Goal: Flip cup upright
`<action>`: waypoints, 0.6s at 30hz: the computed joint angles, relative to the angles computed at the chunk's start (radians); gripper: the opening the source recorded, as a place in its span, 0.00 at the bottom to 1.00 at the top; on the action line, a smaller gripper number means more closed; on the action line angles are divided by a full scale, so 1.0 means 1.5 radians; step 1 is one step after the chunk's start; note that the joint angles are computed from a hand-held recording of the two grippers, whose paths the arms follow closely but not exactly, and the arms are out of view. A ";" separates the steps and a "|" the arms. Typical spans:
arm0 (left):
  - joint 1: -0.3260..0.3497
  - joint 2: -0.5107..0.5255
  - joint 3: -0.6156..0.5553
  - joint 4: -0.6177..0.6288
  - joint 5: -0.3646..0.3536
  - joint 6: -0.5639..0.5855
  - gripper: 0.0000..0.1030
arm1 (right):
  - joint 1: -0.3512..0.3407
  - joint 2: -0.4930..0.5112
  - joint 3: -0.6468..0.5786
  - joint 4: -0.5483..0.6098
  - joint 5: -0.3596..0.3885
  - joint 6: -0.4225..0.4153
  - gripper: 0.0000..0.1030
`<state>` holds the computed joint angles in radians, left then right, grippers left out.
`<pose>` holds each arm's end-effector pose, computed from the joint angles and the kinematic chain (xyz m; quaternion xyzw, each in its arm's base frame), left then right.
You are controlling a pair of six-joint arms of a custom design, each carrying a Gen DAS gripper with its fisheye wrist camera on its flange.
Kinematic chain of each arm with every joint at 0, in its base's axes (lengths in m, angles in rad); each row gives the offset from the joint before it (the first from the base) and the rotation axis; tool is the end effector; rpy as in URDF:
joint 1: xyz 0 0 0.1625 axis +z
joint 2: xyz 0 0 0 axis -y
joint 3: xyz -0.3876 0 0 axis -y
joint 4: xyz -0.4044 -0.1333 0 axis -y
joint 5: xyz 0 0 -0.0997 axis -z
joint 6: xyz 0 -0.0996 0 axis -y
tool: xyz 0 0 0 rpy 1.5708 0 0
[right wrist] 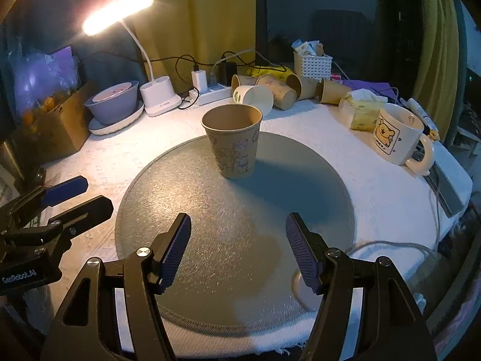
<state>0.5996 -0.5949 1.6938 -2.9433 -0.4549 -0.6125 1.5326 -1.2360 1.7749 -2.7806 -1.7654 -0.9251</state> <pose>-0.3801 -0.5296 0.0043 0.0789 0.8398 -0.4545 0.2861 0.0905 -0.6172 0.3065 0.3743 -0.8626 0.2479 0.2331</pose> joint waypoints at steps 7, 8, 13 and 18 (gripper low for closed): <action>-0.022 -0.004 0.009 -0.025 0.009 0.021 0.83 | 0.001 -0.035 0.029 -0.015 0.011 0.001 0.67; -0.025 -0.004 0.010 -0.029 0.010 0.025 0.83 | 0.001 -0.040 0.032 -0.018 0.013 0.001 0.67; -0.041 -0.007 0.014 -0.054 0.022 0.047 0.83 | 0.001 -0.069 0.051 -0.026 0.023 0.000 0.67; -0.056 -0.008 0.016 -0.079 0.033 0.070 0.83 | 0.003 -0.091 0.063 -0.034 0.034 -0.002 0.67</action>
